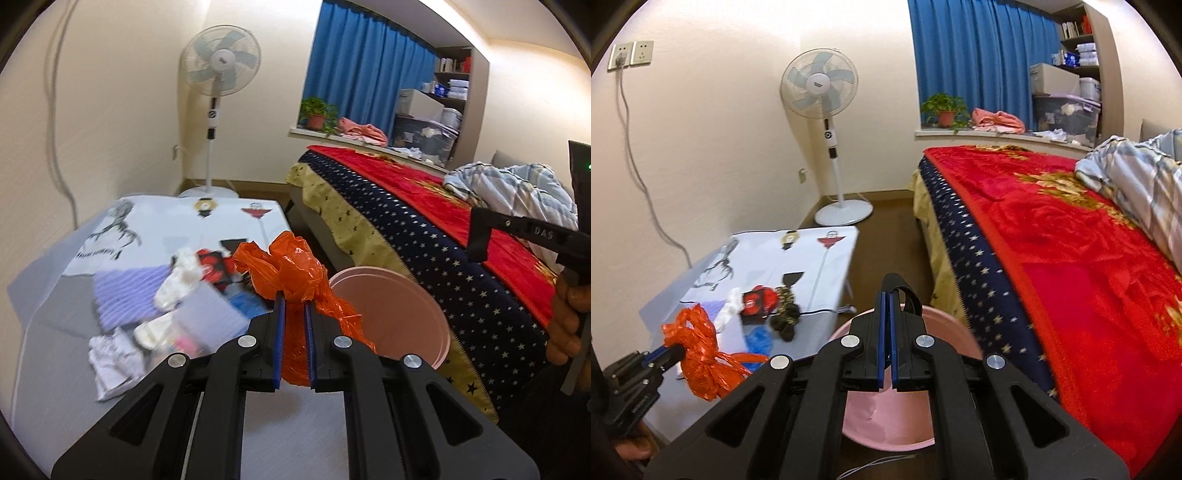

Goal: Collect trash
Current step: 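Carry the orange bag with the left gripper over the pink bin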

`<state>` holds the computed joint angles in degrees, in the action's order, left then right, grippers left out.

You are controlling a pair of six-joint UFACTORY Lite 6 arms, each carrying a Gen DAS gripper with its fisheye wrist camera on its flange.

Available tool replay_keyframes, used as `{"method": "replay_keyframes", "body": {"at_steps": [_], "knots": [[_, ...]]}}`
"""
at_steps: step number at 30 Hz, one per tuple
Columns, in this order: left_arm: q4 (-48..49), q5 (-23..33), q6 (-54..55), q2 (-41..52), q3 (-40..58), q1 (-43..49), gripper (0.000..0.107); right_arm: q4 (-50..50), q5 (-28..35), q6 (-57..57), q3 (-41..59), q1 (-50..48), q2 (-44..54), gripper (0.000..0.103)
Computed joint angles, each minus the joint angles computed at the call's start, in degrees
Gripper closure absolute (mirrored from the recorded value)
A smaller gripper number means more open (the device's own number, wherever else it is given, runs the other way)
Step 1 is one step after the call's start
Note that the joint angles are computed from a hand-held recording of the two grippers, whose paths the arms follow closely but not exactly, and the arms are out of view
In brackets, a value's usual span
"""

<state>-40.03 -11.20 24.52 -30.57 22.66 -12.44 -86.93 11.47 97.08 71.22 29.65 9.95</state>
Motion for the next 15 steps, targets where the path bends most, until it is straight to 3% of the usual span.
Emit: {"method": "replay_keyframes", "body": {"at_steps": [6, 15], "knots": [[-1.4, -3.7, 0.2, 11.8, 8.7, -4.9, 0.097, -13.6, 0.2, 13.9, -2.2, -2.7, 1.8, 0.101], [-2.4, -5.9, 1.3, 27.7, 21.6, -8.8, 0.097, -19.3, -1.9, 23.1, -1.1, -6.4, 5.6, 0.101]]}}
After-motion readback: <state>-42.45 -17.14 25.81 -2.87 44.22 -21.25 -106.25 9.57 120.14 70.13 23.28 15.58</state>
